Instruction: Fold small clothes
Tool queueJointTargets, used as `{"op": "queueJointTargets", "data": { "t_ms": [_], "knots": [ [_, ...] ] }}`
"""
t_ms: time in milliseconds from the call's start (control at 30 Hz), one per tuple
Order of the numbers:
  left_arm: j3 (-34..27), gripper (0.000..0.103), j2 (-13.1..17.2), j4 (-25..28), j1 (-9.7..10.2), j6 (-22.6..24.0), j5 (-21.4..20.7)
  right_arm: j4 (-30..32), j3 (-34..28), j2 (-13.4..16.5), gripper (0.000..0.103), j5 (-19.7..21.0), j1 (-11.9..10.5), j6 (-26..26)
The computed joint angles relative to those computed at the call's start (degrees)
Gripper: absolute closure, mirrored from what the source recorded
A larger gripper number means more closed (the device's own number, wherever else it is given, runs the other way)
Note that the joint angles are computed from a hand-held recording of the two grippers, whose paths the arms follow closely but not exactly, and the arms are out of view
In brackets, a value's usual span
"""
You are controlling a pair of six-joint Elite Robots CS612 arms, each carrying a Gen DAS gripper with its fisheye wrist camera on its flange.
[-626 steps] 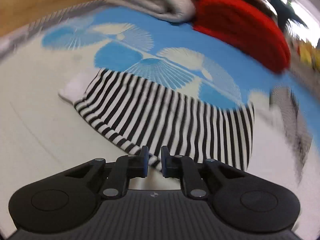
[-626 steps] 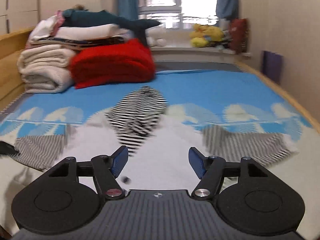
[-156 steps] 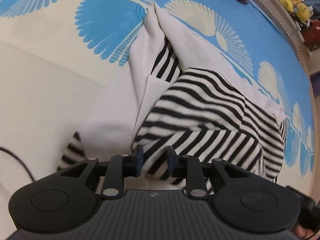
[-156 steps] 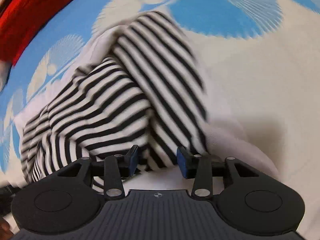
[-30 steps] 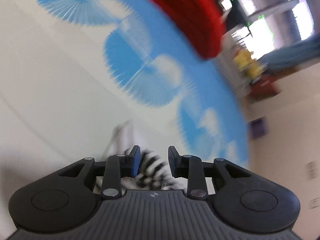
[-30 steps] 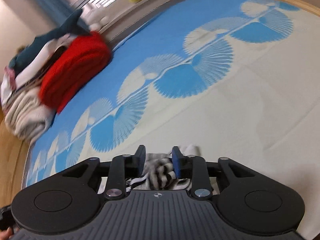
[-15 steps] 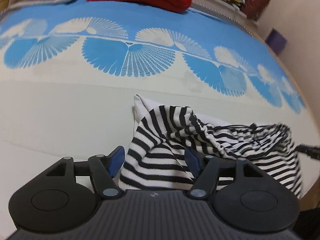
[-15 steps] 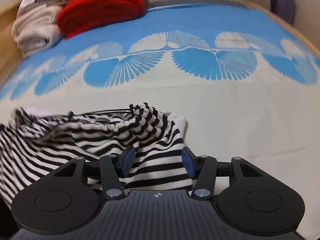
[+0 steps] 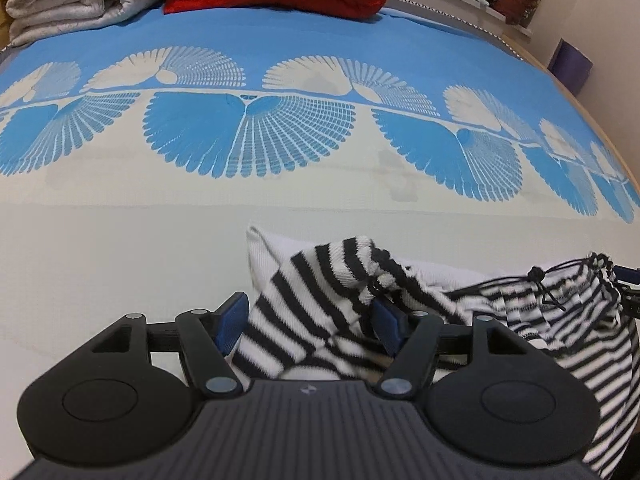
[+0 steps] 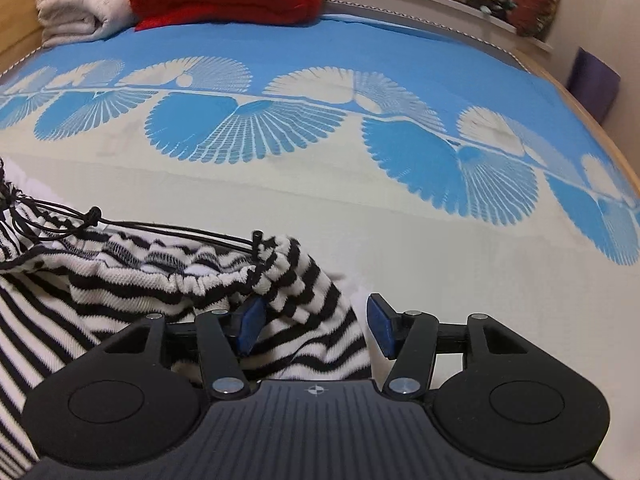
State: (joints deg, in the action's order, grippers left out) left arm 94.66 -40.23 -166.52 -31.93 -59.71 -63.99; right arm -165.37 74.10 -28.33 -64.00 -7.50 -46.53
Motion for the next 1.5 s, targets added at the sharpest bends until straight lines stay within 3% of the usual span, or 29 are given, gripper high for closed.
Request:
{"op": "queueJointTargets", "data": {
  "t_ms": [100,167,200,233,267,300,333,400,500,600,667,733,800,833,900,933,1033,1167,1267,1333,1367,1433,1500],
  "knots": [
    [-0.93,0.031,0.61,0.20,0.57,-0.29,-0.11,-0.06,-1.20,0.62,0.049,0.89,0.36,0.73],
    [-1.31,0.032,1.02,-0.38,0.97,-0.23,-0.55,-0.82,-1.72,0.95,0.064,1.31,0.54,1.55],
    [-1.44,0.036,1.23,-0.97,1.16,0.05,-0.94,-0.21,-2.18,1.08,0.081,1.66,0.59,2.15],
    [-1.55,0.042,1.50,-2.01,1.43,0.60,-1.64,1.12,-2.75,1.18,0.089,2.47,0.57,3.02],
    [-1.56,0.065,1.75,-3.27,1.69,1.42,-2.69,2.01,-3.24,1.26,0.091,3.24,0.53,4.14],
    [-1.65,0.101,2.00,-4.65,2.03,2.65,-3.94,2.12,-3.53,1.32,0.094,3.98,0.48,5.33],
    [-1.68,0.100,1.97,-4.85,2.01,3.41,-3.12,1.91,-3.79,1.34,0.095,4.66,0.43,7.04],
    [-1.03,0.100,1.59,-6.92,1.22,3.69,3.63,-0.89,-4.28,1.52,0.097,6.76,0.14,12.57],
    [0.37,0.100,1.13,-11.89,0.32,0.49,12.88,-10.00,-4.84,2.27,0.098,11.98,-0.68,24.54],
    [-0.89,0.100,1.39,-7.90,0.22,-1.55,15.55,-15.40,-5.21,3.03,0.099,10.33,-0.09,28.03],
    [-3.11,0.099,2.04,-0.18,1.06,-2.83,12.08,-12.63,-5.66,3.28,0.099,4.78,1.16,25.57],
    [-5.47,0.095,2.88,7.04,2.67,-3.88,3.37,-3.21,-7.47,3.78,0.097,-4.00,2.90,19.70],
    [-5.74,0.092,2.96,8.94,3.39,-5.32,-2.14,4.56,-9.47,4.55,0.089,-11.63,4.08,17.73],
    [-5.11,0.088,2.47,8.40,3.24,-5.81,-1.81,5.18,-9.48,4.50,0.079,-11.85,4.03,19.15],
    [-2.73,0.054,1.06,4.28,2.80,-6.92,-0.43,4.92,-8.93,3.85,0.066,-9.80,3.39,22.18],
    [-0.99,0.049,0.21,0.87,2.53,-7.74,-0.12,4.28,-8.23,3.24,0.062,-8.58,2.96,23.38],
    [3.93,0.049,-2.45,-6.89,1.98,-8.78,-2.29,4.23,-5.63,0.93,0.061,-1.93,0.82,25.53],
    [9.70,0.049,-6.84,-7.72,0.87,-13.35,-6.29,7.75,-1.31,-2.84,0.060,3.17,-2.08,24.13],
    [14.04,0.049,-8.72,-8.54,-0.74,-18.26,-6.06,11.90,2.32,-5.35,0.058,5.78,-4.19,22.07],
    [16.00,0.049,-8.86,-8.84,-1.68,-22.21,-7.41,15.32,4.24,-6.42,0.056,5.97,-5.16,20.27],
    [16.61,0.050,-8.61,-9.96,-1.39,-24.49,-10.62,18.38,4.55,-6.73,0.056,5.15,-5.43,18.94],
    [17.57,0.050,-7.69,-14.39,-1.24,-24.01,-12.96,21.27,5.30,-7.23,0.056,3.88,-5.81,16.63],
    [16.92,0.050,-7.48,-11.44,-1.00,-21.60,-16.03,20.36,6.41,-7.59,0.056,1.95,-5.92,14.39]
  ]
}}
